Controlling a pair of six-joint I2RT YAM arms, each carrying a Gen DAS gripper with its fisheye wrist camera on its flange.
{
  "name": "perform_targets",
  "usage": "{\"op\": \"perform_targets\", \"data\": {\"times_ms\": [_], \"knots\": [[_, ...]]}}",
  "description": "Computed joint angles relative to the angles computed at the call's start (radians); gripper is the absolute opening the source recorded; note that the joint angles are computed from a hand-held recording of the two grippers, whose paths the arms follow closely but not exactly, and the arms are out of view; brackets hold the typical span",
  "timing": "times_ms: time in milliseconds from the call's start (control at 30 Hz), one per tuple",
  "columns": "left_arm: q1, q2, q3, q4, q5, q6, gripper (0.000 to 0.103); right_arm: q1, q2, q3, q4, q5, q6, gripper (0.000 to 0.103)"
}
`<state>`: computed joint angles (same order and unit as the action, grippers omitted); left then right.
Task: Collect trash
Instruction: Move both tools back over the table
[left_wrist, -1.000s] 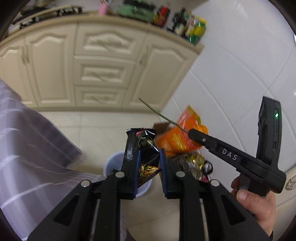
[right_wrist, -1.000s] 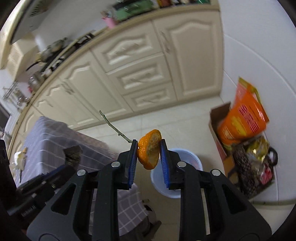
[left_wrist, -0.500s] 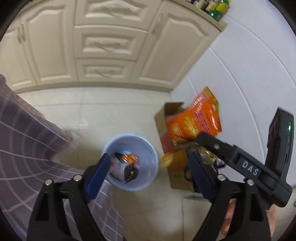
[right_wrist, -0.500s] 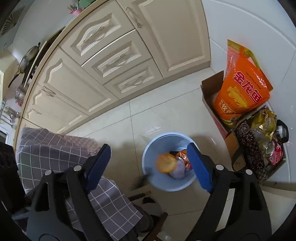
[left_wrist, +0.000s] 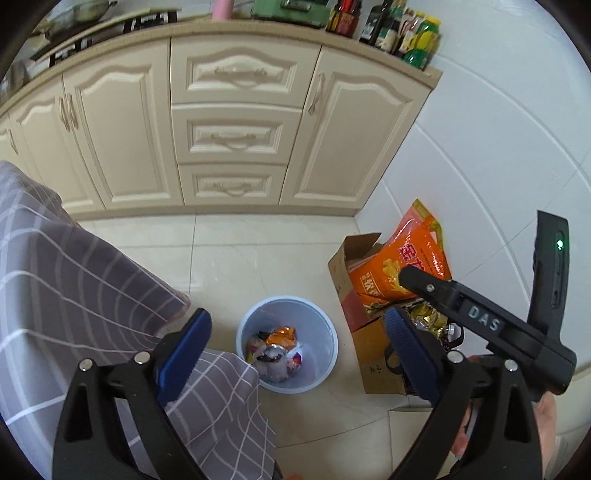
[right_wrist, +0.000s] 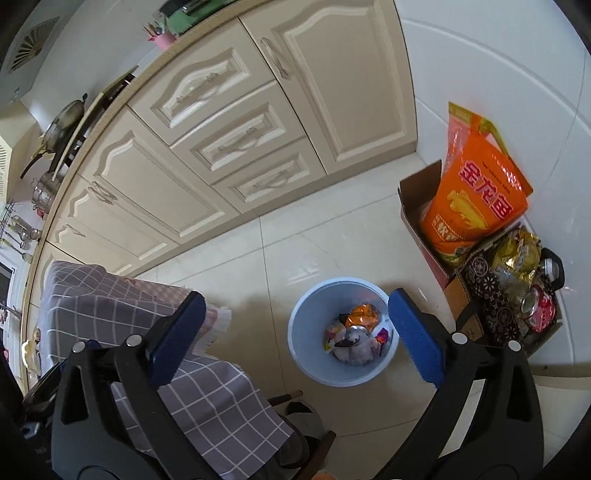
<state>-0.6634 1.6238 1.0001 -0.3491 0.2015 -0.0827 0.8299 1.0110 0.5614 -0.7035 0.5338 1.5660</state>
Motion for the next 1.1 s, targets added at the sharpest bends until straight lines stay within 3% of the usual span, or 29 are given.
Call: {"op": "perform_targets", "data": {"times_ms": [300,667,1100], "knots": [[0.066,-0.224,-0.042,-0.075,0.020,0.052,0.093,0.102,0.097,0.236,-0.155,0.121,0.023,0.097],[0.234,-0.400,-0.025,-0.180,0.109,0.133,0.093,0.187,0.285,0.529,-0.222,0.209,-0.042,0.097],[0.644,-0.540,0.046,-0.327,0.317,0.315,0.094,0.274,0.578,0.958,-0.254,0.278,-0.219,0.097]]}}
